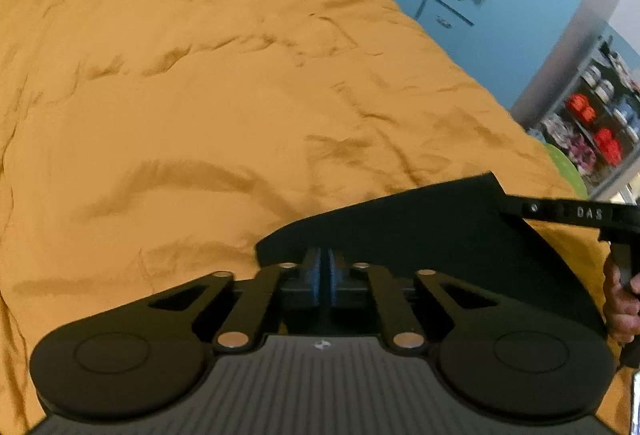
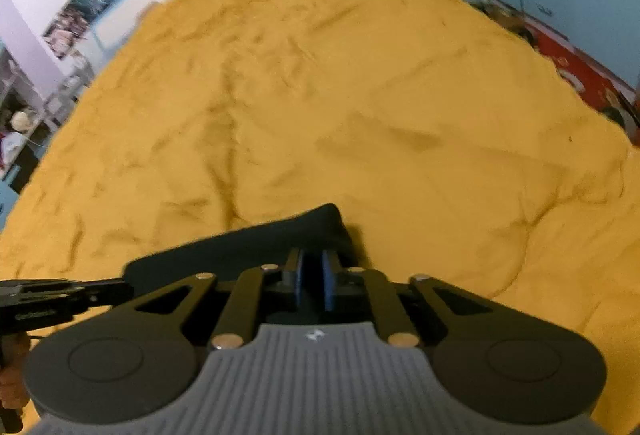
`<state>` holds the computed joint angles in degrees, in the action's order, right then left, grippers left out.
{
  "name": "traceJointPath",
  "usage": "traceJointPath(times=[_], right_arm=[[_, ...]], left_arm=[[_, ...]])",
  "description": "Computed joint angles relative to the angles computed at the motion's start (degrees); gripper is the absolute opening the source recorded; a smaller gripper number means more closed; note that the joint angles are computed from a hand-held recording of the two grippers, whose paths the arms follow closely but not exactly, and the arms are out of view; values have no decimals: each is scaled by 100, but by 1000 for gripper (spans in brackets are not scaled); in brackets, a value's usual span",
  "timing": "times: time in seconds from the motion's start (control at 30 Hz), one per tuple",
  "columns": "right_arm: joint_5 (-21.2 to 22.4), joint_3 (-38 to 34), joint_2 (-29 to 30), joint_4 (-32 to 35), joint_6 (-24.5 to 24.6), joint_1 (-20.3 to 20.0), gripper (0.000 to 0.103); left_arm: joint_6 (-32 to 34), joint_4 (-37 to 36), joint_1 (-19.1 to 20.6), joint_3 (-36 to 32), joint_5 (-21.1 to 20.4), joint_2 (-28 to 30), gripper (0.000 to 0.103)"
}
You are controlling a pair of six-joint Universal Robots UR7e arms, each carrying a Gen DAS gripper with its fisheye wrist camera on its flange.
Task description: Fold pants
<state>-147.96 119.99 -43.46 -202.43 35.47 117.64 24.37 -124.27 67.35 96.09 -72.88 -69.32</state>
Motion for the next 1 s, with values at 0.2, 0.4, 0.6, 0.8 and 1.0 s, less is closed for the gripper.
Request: traceJointPath(times=[0.2,0.4,0.6,0.8,1.0], right_arm=[[-554,-22,-109,928,644,130,0],[-952,253,-416,1446,1323,731,18],[-1239,190,-537,3105,2416,1521,18],[-1096,15,-340,5170,3972,1952,18],[-800,262,-232,5170,4886,1974,22]], left_arm=[[-95,-92,37,-8,121,-77,6],[-226,236,-151,17,139,-510,12],[-246,870,-458,432,-244,-1296,15],[-439,1269,-524,1255,-65,-2031,15],[-687,1465,-454,1589,197,-2348,16]])
